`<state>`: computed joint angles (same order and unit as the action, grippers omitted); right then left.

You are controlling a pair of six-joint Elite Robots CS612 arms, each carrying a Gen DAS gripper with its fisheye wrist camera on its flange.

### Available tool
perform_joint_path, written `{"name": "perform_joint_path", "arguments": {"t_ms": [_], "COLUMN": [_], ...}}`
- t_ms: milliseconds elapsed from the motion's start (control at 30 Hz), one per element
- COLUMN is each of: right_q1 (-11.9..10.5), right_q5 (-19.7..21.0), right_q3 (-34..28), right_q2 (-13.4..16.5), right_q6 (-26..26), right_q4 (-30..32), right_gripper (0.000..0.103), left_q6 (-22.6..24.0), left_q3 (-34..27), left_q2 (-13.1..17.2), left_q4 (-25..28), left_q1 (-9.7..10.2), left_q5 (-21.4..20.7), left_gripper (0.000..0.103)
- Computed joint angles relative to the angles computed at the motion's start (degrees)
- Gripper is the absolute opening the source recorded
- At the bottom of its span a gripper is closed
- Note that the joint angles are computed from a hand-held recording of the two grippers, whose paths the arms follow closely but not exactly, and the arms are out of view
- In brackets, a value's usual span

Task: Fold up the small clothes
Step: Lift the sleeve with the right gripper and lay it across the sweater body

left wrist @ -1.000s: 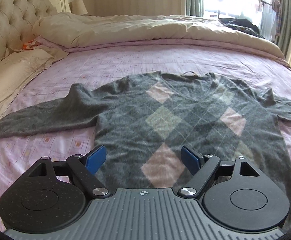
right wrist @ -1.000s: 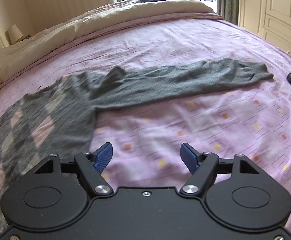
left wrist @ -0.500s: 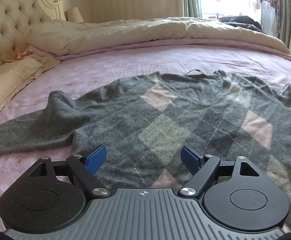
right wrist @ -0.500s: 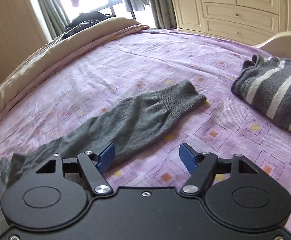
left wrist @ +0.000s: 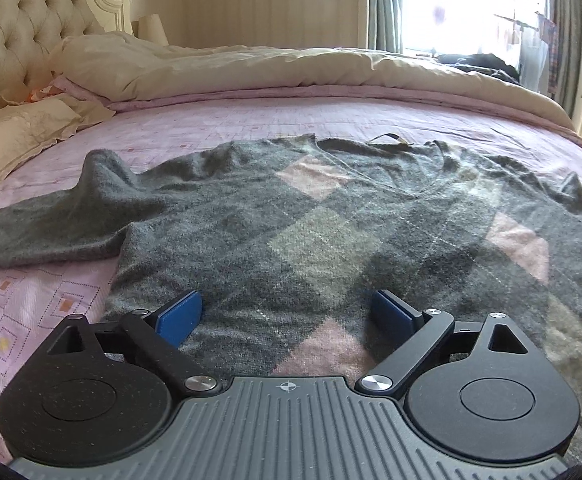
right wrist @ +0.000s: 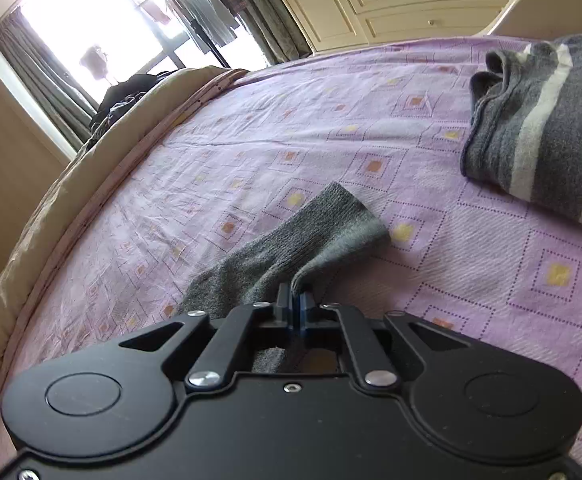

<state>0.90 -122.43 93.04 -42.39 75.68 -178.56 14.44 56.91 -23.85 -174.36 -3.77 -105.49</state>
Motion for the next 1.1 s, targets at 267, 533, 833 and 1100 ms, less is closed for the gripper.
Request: {"name": "perform_joint_path", "arguments": {"t_ms": [267,533,833,1100], "right_q1": [3.09,7.41,12.32,14.72], "right_q5": [-6.09,0.37,18.80,30.91], "right_q3": [-4.90,-20.91,-47.41,-68.01], "right_q2": [-2.60,1.23,15.03,27.94], "right_q6": [-16.69,-36.62,-49.40,-54.90], "right_q4": [2.22,-1.64,7.81,24.33], "right_gripper": [0.011,0.011,0.011,0.011], "left_q6": [-0.18,-0.58,-1.04,-1.63], "left_q3": [-0.22,-0.38,-0.42,-0.42], "left_q2": [0.09,0.16,0.14,0.13], "left_q4": [0.53,0.69,0.75,0.76], "left_q1": [0.10,0.20,0.32,0.49], "left_q5": [-0.32,-0.81,-1.49,-2.29], "left_gripper": [0.096,0.096,0.096,0.096]}}
